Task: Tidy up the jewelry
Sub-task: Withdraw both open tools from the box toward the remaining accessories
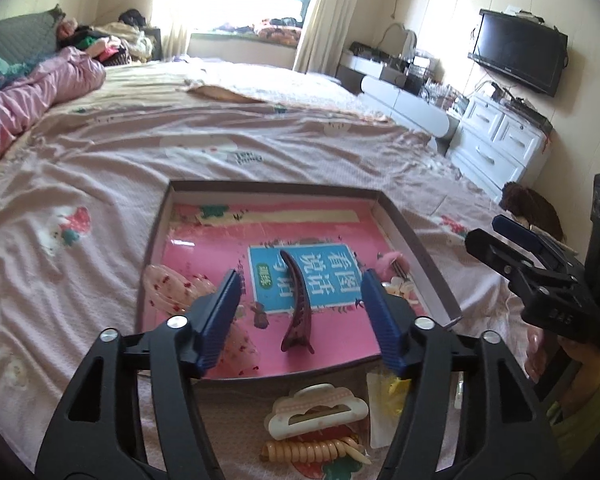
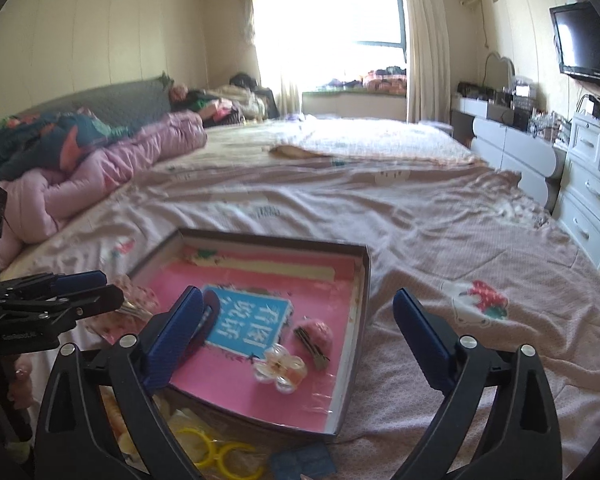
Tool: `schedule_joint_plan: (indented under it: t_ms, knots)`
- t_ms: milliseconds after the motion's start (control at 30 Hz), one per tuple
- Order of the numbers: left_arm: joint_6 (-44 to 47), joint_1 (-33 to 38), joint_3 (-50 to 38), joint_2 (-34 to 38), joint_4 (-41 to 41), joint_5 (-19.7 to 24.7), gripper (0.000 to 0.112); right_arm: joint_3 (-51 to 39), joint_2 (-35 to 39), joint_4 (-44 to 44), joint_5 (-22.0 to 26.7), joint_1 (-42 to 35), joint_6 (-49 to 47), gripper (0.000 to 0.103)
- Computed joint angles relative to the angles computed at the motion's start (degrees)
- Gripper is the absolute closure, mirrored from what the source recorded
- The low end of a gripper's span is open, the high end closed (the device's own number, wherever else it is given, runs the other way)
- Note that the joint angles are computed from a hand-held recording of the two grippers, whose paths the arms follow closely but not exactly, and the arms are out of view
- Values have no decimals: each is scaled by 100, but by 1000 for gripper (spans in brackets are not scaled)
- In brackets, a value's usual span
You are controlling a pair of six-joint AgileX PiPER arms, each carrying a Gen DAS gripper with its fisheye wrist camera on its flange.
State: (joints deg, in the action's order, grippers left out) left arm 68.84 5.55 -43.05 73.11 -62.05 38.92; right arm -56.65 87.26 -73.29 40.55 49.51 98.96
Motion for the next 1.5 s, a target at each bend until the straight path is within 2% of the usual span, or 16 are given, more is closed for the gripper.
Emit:
schedule_joint_plan:
  t_ms: [167,367,400,433,567,667,1000,1267,1500]
  knots:
    - [208,352,95,-314,-153,275,43,36,-161,-174,384,351,128,9]
    - [406,893,183,-678,-288,677,38,161,-412,-291,801,764,300,9]
    - [447,1002,196,-727,-336,748,36,193,-460,-309,878,831,335,9]
    - [491,1108,204,-761,-370,827,28,216,-486,-329,943,888,369,9]
    - [629,1431,228,-910,-452,1041,27,342,-667,-396,1383,1217,465,9]
    - [681,1634,245,-995,-513,1200,21,455,-815,-427,1626,1431,571,8]
    - [901,2284,493,-1277,-601,1774,21,757,-1095,-228,2345,2098,768,8]
    - [1168,2826,799,-1513,-504,2166,21,829,-1040,-43,2601,2499,808,8]
    - [1337,2936,1071,-1621,-281,2201,21,862,-957,183,2683,2773,792,8]
